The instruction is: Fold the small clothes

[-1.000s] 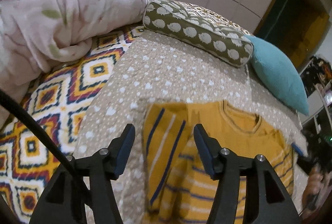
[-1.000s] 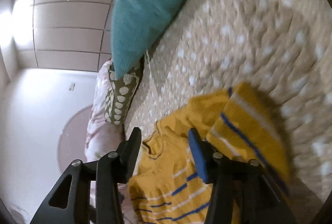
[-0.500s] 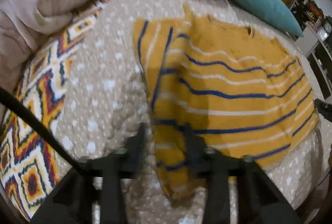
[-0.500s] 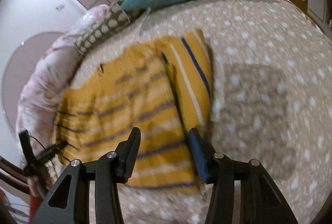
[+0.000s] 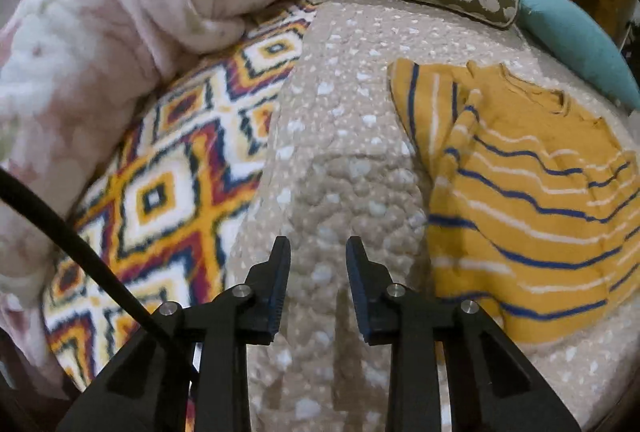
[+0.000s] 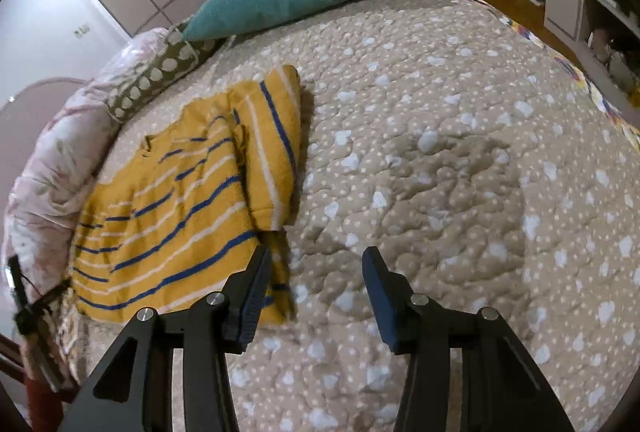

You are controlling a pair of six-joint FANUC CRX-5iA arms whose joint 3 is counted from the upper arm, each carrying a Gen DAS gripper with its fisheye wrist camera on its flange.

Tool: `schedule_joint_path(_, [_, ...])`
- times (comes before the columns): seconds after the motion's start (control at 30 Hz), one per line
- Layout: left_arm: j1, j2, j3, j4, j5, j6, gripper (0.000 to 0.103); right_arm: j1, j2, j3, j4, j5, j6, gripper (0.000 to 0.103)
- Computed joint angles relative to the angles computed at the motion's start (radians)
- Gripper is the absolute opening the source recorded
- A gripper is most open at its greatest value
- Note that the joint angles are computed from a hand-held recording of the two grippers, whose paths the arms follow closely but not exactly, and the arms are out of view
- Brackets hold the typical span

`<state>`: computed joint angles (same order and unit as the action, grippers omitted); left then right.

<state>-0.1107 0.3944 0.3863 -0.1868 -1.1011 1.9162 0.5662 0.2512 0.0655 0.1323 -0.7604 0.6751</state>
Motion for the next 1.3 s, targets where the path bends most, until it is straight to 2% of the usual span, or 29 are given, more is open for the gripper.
schedule_joint_path(0.07, [0.006,-0.050,-0.068,0.032,0.059,-0.010,0.030,0.004,-0.024,-0.019,-0.029,0.022,0.018,0.051])
schedule_joint_path(0.2, [0.008,-0.140,-0.197,0.138,0.177,-0.050,0.049,0.026,-0.055,-0.056,-0.070,0.064,0.038,0.052])
schedule_joint_path(0.3, [0.022,-0.194,-0.331,0.324,0.295,-0.145,0.060,0.044,-0.062,-0.071,-0.126,0.093,0.066,0.052])
schedule_joint_path(0.37, [0.031,-0.215,-0.438,0.518,0.371,-0.263,0.066,0.049,-0.068,-0.081,-0.194,0.122,0.101,0.052])
schedule_joint_path(0.4, [0.032,-0.215,-0.492,0.633,0.400,-0.335,0.068,0.050,-0.073,-0.088,-0.232,0.139,0.118,0.052])
schedule_joint_path(0.47, [0.022,-0.194,-0.539,0.763,0.417,-0.407,0.069,0.054,-0.075,-0.102,-0.288,0.178,0.136,0.052])
schedule_joint_path(0.57, [0.011,-0.147,-0.534,0.778,0.428,-0.370,0.069,0.064,-0.059,-0.109,-0.287,0.212,0.107,0.052])
schedule_joint_path(0.63, [0.001,-0.149,-0.556,0.813,0.486,-0.387,0.070,0.066,-0.055,-0.118,-0.279,0.246,0.080,0.052])
schedule_joint_path(0.73, [0.002,-0.133,-0.570,0.904,0.532,-0.431,0.073,0.051,-0.041,-0.103,-0.310,0.270,0.098,0.052])
schedule_joint_path(0.83, [0.007,-0.102,-0.574,1.010,0.564,-0.479,0.074,0.031,-0.008,-0.068,-0.331,0.287,0.113,0.052])
schedule_joint_path(0.93, [0.008,-0.070,-0.552,1.049,0.584,-0.485,0.075,0.010,0.037,-0.021,-0.361,0.308,0.114,0.052])
schedule_joint_path(0.97, [0.009,-0.057,-0.533,1.039,0.588,-0.470,0.075,0.005,0.053,-0.003,-0.364,0.313,0.109,0.052])
schedule_joint_path(1.07, [0.013,-0.018,-0.449,0.916,0.577,-0.339,0.075,-0.004,0.099,0.049,-0.353,0.311,0.090,0.052])
schedule_joint_path(1.13, [0.015,0.005,-0.387,0.815,0.551,-0.221,0.075,-0.008,0.128,0.082,-0.334,0.304,0.042,0.050])
schedule_joint_path(1.17, [0.018,0.012,-0.352,0.744,0.519,-0.157,0.060,-0.007,0.138,0.094,-0.319,0.294,0.020,0.034])
schedule_joint_path(1.2, [0.021,0.021,-0.318,0.689,0.486,-0.120,0.028,-0.016,0.149,0.119,-0.343,0.267,0.039,0.026])
schedule_joint_path(1.23, [0.025,0.022,-0.307,0.687,0.452,-0.135,0.018,-0.035,0.156,0.144,-0.418,0.241,0.090,0.019])
schedule_joint_path(1.27, [0.033,0.007,-0.339,0.737,0.459,-0.180,0.016,-0.055,0.155,0.158,-0.505,0.232,0.145,0.016])
schedule_joint_path(1.3, [0.035,-0.010,-0.356,0.739,0.465,-0.172,0.015,-0.072,0.152,0.164,-0.572,0.224,0.187,0.015])
